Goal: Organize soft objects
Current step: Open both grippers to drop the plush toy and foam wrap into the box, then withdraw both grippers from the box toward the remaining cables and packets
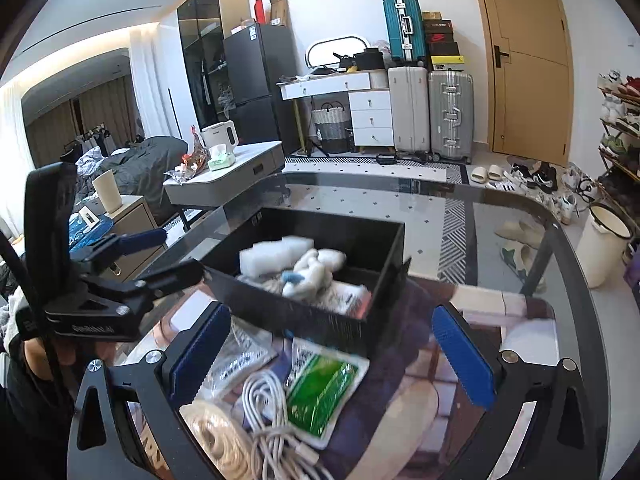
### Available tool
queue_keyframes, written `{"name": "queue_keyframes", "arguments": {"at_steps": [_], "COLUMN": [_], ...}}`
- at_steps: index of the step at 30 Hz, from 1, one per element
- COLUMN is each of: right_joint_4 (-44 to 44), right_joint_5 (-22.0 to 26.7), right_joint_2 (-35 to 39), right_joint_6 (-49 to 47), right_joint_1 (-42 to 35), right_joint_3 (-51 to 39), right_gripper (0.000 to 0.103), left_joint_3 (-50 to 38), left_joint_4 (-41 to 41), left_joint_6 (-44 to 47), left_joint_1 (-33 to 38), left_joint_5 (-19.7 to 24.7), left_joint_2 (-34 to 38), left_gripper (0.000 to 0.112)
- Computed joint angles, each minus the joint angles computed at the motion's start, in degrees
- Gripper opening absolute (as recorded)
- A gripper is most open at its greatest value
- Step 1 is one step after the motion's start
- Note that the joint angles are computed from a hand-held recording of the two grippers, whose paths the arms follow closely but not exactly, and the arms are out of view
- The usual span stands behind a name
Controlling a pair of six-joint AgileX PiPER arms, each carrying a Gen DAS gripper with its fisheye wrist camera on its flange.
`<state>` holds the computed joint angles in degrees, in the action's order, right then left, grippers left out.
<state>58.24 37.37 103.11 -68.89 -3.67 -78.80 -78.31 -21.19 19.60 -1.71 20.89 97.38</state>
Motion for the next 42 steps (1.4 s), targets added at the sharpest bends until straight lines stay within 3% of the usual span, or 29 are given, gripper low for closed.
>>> {"name": "queue_keyframes", "arguments": {"at_steps": [17, 42], "right_joint_4": [2.48, -2.21], "right_joint_5": [-2.07, -2.75], "right_joint_2": [-8.16, -6.17], "right_joint_6": [-6.18, -2.05], "right_joint_1": [-2.00, -1.58], "right_joint_3": [13.13, 13.97], "right_gripper": [0.102, 0.102], "left_joint_3": [10.02, 16.13], "left_joint_4": [6.87, 3.57], "left_joint_6": [-7.35, -3.47], "left_joint_1": [-2.70, -2.15], "left_joint_5": [-3.85, -4.43], "left_joint_2": [-7.17, -7.38], "left_gripper": [0.103, 0.103]}}
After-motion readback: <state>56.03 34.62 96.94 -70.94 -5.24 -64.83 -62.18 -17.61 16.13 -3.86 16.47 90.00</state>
